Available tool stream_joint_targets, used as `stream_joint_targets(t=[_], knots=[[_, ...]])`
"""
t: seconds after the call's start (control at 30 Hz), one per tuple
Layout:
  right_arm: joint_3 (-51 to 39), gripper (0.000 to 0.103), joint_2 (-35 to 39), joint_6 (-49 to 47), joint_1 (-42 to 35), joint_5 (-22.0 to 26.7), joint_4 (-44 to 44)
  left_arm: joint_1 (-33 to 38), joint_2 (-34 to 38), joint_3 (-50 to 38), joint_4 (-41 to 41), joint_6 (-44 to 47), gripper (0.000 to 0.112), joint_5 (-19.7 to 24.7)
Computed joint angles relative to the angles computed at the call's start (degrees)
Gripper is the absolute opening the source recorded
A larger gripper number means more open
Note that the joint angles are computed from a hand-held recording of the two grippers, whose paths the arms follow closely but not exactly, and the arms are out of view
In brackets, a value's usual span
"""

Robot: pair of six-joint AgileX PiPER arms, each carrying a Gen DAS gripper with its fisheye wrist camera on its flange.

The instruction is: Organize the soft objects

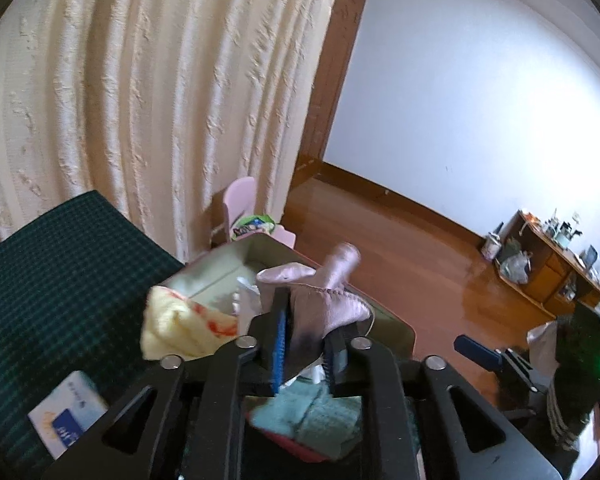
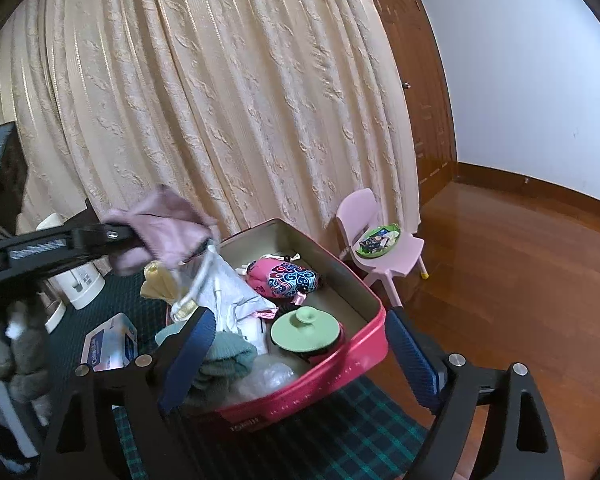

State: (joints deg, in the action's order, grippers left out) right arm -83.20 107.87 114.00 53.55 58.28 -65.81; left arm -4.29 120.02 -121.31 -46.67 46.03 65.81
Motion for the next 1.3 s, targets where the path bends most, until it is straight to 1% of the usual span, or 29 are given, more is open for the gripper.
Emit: stream_joint_targets(t=[0.03,0.07,0.1,0.13,0.2,0.23,0.3,0.37,0.53,0.6,0.67,0.77,0.9,1.0,1.07,1.2,1.3], knots=[[0.2,0.091,-0.1,0.1,0.0,-0.1,0.0,-0.4,0.5,-0.6,0.4,-0.3,0.035,0.1],[0.4,0.092,-0.3,0.1,0.1,-0.2,0.1,-0.8,0.6,-0.2,0.7,-0.4,0.04,-0.3],[0.6,0.093,-0.4,-0.1,-0.1,-0.6,0.4,-1.4,0.9,-0.1,1.4,-0.7,0.051,-0.5],[0.8,0.094,-0.5,-0.2,-0.1,-0.9,0.5,-1.7,1.3,-0.3,1.7,-0.9,0.059,-0.5],[1.3,0.097,-0.8,-0.6,-0.1,-1.4,0.9,-2.2,1.6,0.1,2.6,-1.4,0.066,-1.4],[1.3,0.098,-0.9,-0.9,-0.1,-1.6,1.2,-2.3,1.5,0.6,2.9,-1.4,0.068,-1.8],[1.7,0.102,-1.2,-1.6,-0.1,-2.1,1.9,-2.3,1.0,1.6,3.5,-1.5,0.071,-2.8],[1.6,0.102,-1.3,-2.7,-0.3,-2.8,2.9,-2.1,-0.1,3.6,3.5,-0.6,0.074,-4.1],[1.0,0.102,-1.6,-5.8,-0.9,-4.2,6.3,-2.3,-4.7,10.8,5.1,2.5,0.083,-10.9],[0.0,0.102,-1.2,-7.6,-1.0,-3.5,7.7,-2.5,-6.2,13.3,6.0,2.9,0.086,-13.8],[-1.2,0.102,-0.8,-9.2,-1.0,-2.6,8.9,-2.3,-7.0,14.7,6.6,2.8,0.089,-15.8],[-2.4,0.102,-0.2,-10.8,-0.9,-1.9,9.6,-1.9,-7.9,16.6,7.2,2.7,0.091,-17.6],[-5.1,0.103,1.3,-12.9,-0.7,0.4,10.6,-1.7,-9.6,19.7,8.5,2.9,0.096,-21.2],[-6.1,0.103,1.8,-14.0,-0.7,1.0,11.1,-2.4,-11.4,22.9,10.6,2.6,0.1,-25.8],[-6.3,0.103,1.8,-14.1,-0.7,1.0,11.2,-3.4,-13.2,25.9,12.7,2.6,0.101,-30.1],[-7.0,0.103,2.1,-14.9,-0.6,1.5,11.1,-4.8,-15.4,29.8,15.6,3.1,0.101,-35.2],[-7.7,0.103,2.5,-15.7,-0.5,1.6,11.3,-5.3,-16.2,31.2,17.1,2.6,0.101,-36.5]])
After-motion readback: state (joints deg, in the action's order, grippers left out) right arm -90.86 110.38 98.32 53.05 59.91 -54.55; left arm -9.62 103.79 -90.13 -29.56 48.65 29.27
